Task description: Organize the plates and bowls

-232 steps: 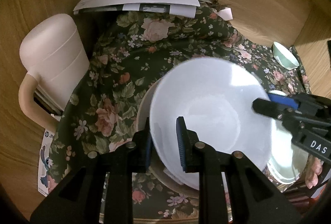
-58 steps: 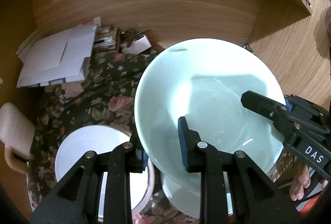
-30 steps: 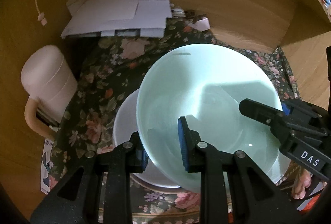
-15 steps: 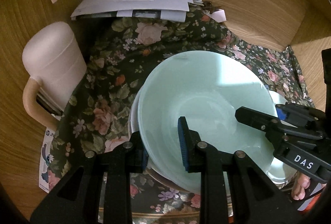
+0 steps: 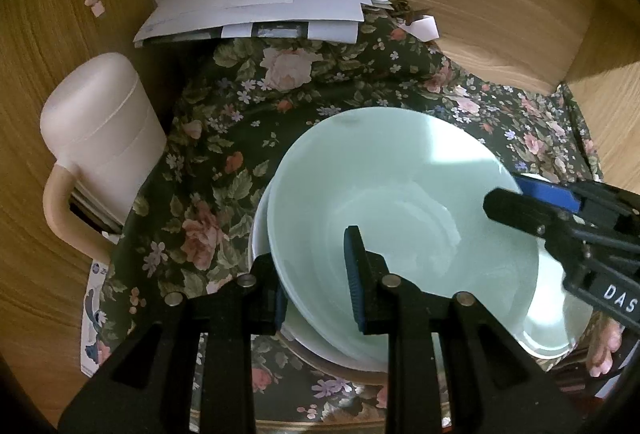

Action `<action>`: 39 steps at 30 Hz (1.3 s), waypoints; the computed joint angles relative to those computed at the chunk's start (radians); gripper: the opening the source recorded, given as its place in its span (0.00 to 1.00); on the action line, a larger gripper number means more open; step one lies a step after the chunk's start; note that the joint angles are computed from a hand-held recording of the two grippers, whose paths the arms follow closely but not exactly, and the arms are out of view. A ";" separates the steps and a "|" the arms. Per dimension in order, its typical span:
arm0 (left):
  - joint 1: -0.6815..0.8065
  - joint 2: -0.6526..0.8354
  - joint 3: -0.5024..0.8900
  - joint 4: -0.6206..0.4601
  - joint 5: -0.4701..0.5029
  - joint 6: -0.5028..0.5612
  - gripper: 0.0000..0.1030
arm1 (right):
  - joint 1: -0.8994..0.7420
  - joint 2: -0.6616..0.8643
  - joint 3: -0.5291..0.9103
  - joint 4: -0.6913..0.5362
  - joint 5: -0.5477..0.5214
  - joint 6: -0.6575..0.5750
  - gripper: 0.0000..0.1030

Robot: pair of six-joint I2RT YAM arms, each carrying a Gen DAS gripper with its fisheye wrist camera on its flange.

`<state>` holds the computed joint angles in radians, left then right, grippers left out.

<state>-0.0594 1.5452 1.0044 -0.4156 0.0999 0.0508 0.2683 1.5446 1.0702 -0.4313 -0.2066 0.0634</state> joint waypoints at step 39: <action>0.094 -0.012 -0.053 -0.010 0.099 -0.011 0.60 | 0.007 0.081 0.018 0.002 -0.008 0.003 0.56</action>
<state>0.0345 1.5327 0.9513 -0.4258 0.1987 0.0398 0.2750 1.6259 1.0882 -0.4290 -0.2146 0.0660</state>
